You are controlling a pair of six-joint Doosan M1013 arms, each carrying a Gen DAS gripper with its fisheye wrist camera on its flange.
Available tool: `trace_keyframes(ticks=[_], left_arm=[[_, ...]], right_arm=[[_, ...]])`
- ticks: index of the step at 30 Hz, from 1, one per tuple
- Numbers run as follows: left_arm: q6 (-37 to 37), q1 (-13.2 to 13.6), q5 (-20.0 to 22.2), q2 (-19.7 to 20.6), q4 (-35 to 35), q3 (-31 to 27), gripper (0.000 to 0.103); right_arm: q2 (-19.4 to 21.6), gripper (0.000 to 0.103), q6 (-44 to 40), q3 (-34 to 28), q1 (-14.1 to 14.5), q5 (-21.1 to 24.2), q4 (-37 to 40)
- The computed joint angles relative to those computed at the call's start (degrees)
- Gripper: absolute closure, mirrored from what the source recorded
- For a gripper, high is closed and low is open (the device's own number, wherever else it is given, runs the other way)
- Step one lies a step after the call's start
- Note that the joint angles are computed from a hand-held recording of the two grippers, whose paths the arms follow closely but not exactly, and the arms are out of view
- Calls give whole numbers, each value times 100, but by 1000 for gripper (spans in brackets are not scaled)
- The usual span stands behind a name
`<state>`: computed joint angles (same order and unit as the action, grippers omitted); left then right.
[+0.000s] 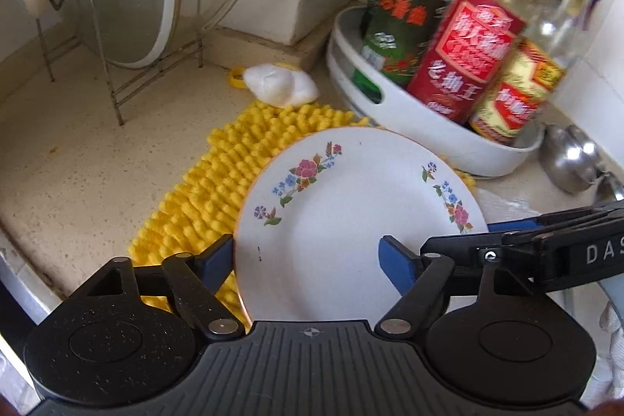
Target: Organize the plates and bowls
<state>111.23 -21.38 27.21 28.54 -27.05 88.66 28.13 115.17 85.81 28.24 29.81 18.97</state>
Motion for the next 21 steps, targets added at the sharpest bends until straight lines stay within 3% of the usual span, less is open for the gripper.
trace_keyframes(ticks=[4, 13, 17, 21], left_arm=[[53, -33, 110, 39, 80, -24, 18], [-884, -170, -102, 31, 1324, 30, 14], [-850, -175, -174, 27, 1329, 53, 14], [-770, -183, -288, 16, 1285, 93, 19]], right_arm=[[2, 9, 458, 57, 4, 40, -339], [-44, 8, 750, 162, 129, -216, -1020], [-21, 9, 1022, 74, 119, 36, -1187], [-9, 17, 1173, 36, 167, 159, -1498]])
